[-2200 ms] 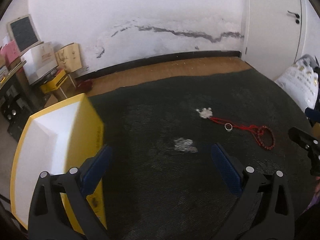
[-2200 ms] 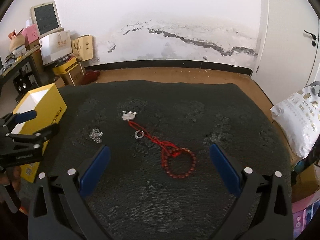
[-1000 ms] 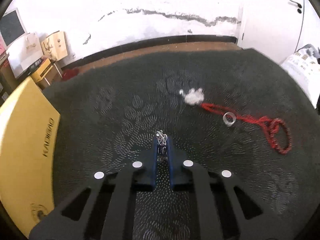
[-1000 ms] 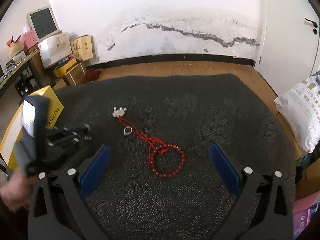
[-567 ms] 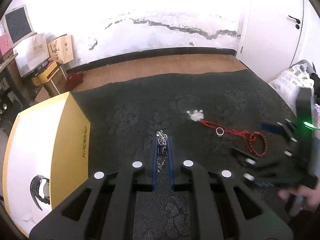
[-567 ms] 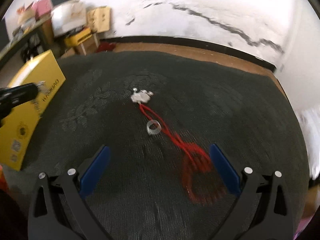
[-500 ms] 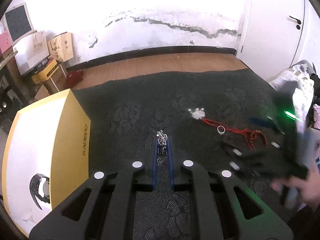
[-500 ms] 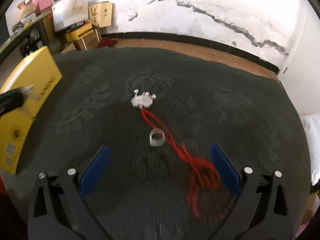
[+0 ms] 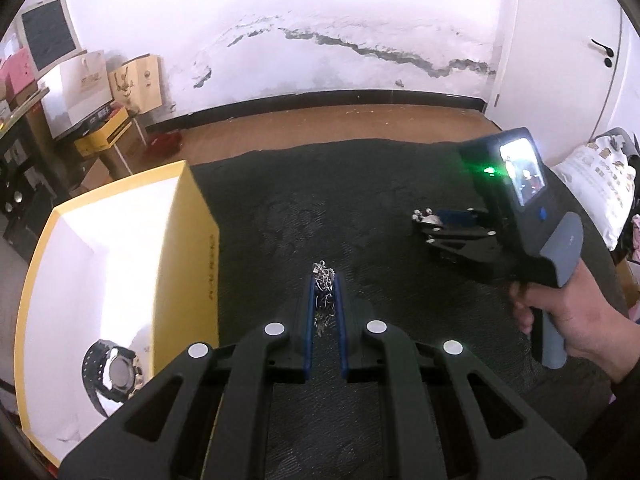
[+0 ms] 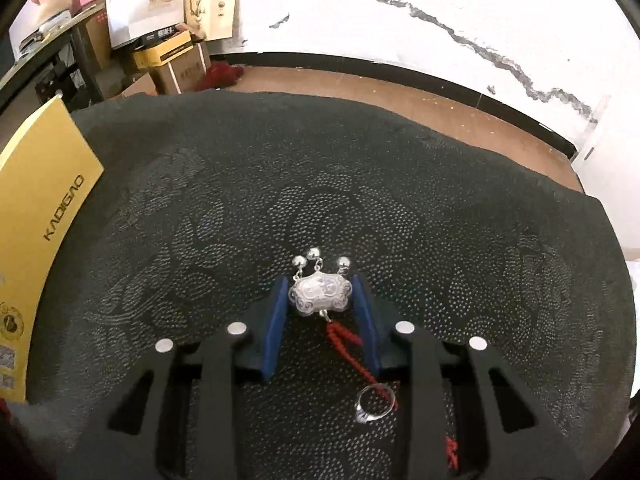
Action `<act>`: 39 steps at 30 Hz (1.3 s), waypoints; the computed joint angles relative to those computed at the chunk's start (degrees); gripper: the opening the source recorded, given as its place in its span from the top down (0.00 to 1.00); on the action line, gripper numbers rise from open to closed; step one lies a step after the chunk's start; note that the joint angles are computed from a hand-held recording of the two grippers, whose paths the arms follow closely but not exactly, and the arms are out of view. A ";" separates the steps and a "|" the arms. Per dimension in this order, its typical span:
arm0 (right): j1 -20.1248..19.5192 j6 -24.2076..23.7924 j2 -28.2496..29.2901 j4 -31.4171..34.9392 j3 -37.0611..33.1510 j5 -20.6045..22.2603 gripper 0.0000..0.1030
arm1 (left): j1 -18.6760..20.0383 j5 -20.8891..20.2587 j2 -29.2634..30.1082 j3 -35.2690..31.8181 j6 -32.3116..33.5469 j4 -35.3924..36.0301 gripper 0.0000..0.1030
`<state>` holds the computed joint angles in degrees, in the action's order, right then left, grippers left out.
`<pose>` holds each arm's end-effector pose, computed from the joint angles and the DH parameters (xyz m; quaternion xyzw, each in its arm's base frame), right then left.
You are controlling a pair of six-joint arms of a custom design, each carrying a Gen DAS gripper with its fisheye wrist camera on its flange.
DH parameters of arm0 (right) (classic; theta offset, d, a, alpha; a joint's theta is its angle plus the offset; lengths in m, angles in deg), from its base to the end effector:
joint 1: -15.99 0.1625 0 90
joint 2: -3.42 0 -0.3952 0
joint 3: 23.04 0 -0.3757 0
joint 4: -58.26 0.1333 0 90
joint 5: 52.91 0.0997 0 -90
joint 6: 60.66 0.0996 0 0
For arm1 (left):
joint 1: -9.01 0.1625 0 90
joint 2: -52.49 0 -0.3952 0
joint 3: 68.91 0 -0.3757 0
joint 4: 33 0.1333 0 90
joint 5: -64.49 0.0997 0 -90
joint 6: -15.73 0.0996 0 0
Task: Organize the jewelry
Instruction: 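Grasp the silver lock pendant with the right gripper while the left gripper lifts the chain, then carry both pieces over the box and open the right gripper to drop the pendant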
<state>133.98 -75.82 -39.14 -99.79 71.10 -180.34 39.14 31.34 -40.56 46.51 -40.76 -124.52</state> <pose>0.3658 -0.5333 0.0879 0.3019 -0.8886 0.1703 0.3004 -0.2373 -0.3883 0.3278 0.1116 0.8620 -0.3139 0.3821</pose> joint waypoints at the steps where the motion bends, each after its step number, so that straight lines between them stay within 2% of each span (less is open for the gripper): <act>1: 0.52 0.51 -0.52 -0.12 0.19 0.01 0.68 | -0.14 0.03 -0.37 -0.21 -0.57 0.80 0.91; 6: 4.07 4.00 -5.72 2.25 0.30 2.98 0.68 | -1.32 0.53 -1.93 -2.10 -3.46 5.28 0.91; 11: 9.61 5.64 -10.06 7.84 -2.47 3.48 0.68 | -3.87 1.00 -4.13 -3.98 -7.01 10.10 0.91; 14: 12.84 7.01 -11.19 11.02 -5.07 3.85 0.68 | -6.11 1.24 -6.24 -4.97 -10.83 14.84 0.91; 18: 16.64 9.73 -10.60 15.78 -9.31 5.53 0.68 | -9.49 1.30 -8.96 -6.86 -18.49 24.71 0.91; 22: 20.31 11.12 -8.14 19.57 -14.18 7.90 0.68 | -12.42 1.05 -12.29 -9.07 -27.00 35.97 0.91; 26: 23.56 11.62 -3.11 23.34 -21.07 10.23 0.68 | -14.28 0.30 -15.17 -11.54 -35.21 46.78 0.91; 32: 25.87 13.16 4.85 26.68 -29.80 14.46 0.68 | -16.94 -2.60 -19.91 -15.53 -51.87 67.33 0.91; 35: 26.56 13.68 8.67 27.81 -33.12 15.74 0.68 | -17.39 -3.99 -21.60 -17.09 -56.66 73.91 0.91; 39: 26.91 14.87 13.61 29.57 -37.84 17.65 0.68 | -18.64 -6.31 -24.38 -17.33 -59.50 78.16 0.91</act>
